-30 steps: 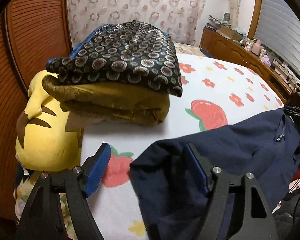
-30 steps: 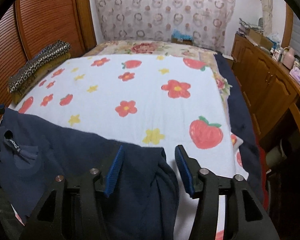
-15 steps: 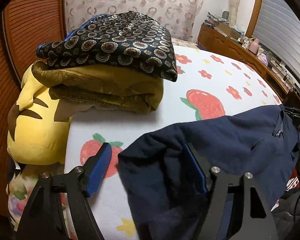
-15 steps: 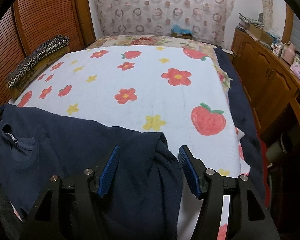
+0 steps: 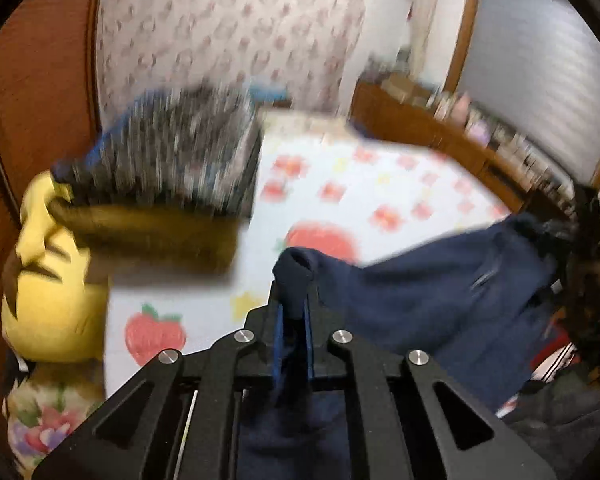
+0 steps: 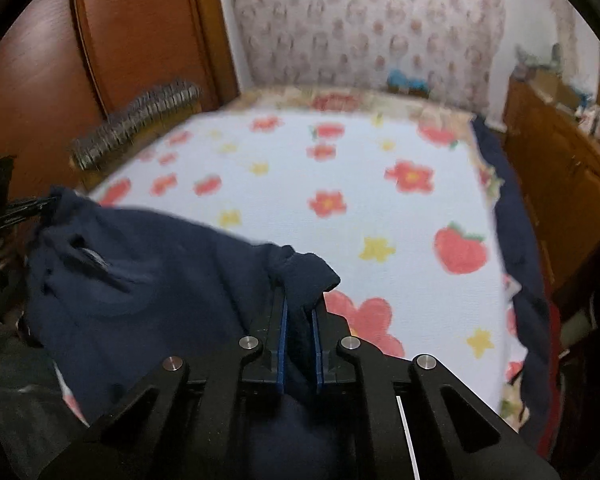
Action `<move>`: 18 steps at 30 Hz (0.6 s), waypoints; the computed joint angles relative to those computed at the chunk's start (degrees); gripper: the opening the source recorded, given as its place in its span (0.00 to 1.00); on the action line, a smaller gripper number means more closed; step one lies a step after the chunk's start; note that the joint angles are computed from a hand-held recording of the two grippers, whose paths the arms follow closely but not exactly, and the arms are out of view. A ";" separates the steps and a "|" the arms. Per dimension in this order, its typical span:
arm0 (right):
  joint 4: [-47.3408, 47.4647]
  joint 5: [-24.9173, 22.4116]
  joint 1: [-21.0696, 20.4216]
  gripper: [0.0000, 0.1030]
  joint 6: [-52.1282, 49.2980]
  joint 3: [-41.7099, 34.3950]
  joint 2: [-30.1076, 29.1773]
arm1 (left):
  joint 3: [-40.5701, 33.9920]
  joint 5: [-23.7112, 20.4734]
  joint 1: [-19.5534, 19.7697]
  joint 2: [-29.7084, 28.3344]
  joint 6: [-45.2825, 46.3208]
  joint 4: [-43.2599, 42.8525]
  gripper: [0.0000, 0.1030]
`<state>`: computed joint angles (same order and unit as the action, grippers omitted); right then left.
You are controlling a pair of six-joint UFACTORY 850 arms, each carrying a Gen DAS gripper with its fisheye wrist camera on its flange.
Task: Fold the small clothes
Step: 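Grasp the navy shirt with both grippers and lift it off the sheet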
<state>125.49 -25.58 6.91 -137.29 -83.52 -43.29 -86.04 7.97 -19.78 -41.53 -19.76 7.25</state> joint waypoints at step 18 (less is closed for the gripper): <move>21.55 -23.33 -5.03 0.08 -22.99 31.08 36.60 | 9.87 18.99 -2.44 21.13 16.21 -10.38 0.09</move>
